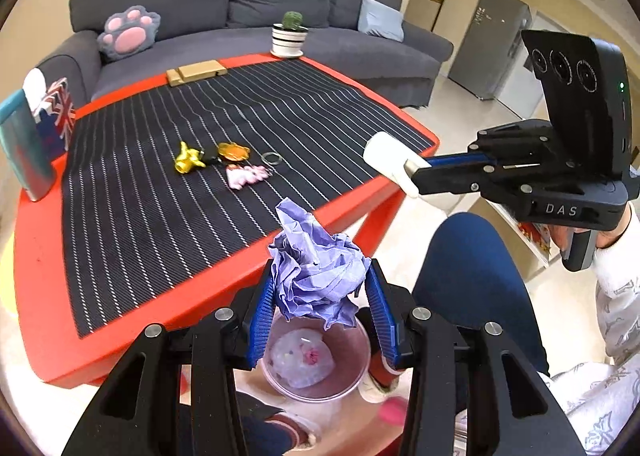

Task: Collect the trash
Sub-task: 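Drop the purple paper into the pink bin with the left tool while the right tool carries the white piece, then open the right tool over the pink bin to drop the white piece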

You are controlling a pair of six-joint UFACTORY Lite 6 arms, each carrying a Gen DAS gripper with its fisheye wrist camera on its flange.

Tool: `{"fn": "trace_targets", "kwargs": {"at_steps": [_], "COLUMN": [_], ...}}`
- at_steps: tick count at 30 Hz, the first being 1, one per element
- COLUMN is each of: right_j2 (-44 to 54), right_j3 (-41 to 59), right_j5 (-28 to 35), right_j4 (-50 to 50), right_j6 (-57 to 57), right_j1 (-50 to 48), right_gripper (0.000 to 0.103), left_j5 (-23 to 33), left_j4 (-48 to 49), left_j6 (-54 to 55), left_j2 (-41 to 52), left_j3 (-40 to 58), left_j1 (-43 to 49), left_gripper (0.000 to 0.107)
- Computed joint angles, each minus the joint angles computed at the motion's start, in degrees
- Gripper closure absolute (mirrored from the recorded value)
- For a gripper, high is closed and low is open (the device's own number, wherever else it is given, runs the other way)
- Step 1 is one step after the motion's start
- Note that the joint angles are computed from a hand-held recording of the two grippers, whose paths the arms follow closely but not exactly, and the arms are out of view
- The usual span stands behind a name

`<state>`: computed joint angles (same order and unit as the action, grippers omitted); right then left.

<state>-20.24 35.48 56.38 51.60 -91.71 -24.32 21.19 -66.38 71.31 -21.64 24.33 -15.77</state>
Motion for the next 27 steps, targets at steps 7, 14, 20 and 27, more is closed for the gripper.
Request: {"fn": "trace_targets", "kwargs": {"at_steps": [7,14,20,27], "right_j2": [-1.9,-1.8,-1.5,-1.3], "right_j3": [-1.5,-1.7,-2.0,-2.6], "right_j5": [2.8,3.3,3.4,3.3], "right_j4": [-0.5,-0.5,-0.4,-0.4], "right_j6": [-1.7,-2.4,-2.6,-2.8], "right_j1": [-4.2,-5.4,-5.3,-5.2], "right_gripper": [0.097,0.097,0.097,0.097], "left_j5": [-0.9,-1.2,-1.5,-1.3], "left_j4": [-1.4,-5.7,-5.0,-2.9], "left_j6": [0.5,3.0,2.2,0.1], "left_j2": [-0.9,-2.1,-2.9,-3.9], "left_j3": [-0.3,-1.5,-1.7,-2.1], "left_j1": [-1.5,-0.5,0.8,2.2], "left_gripper": [0.042,0.016,0.012,0.012]}}
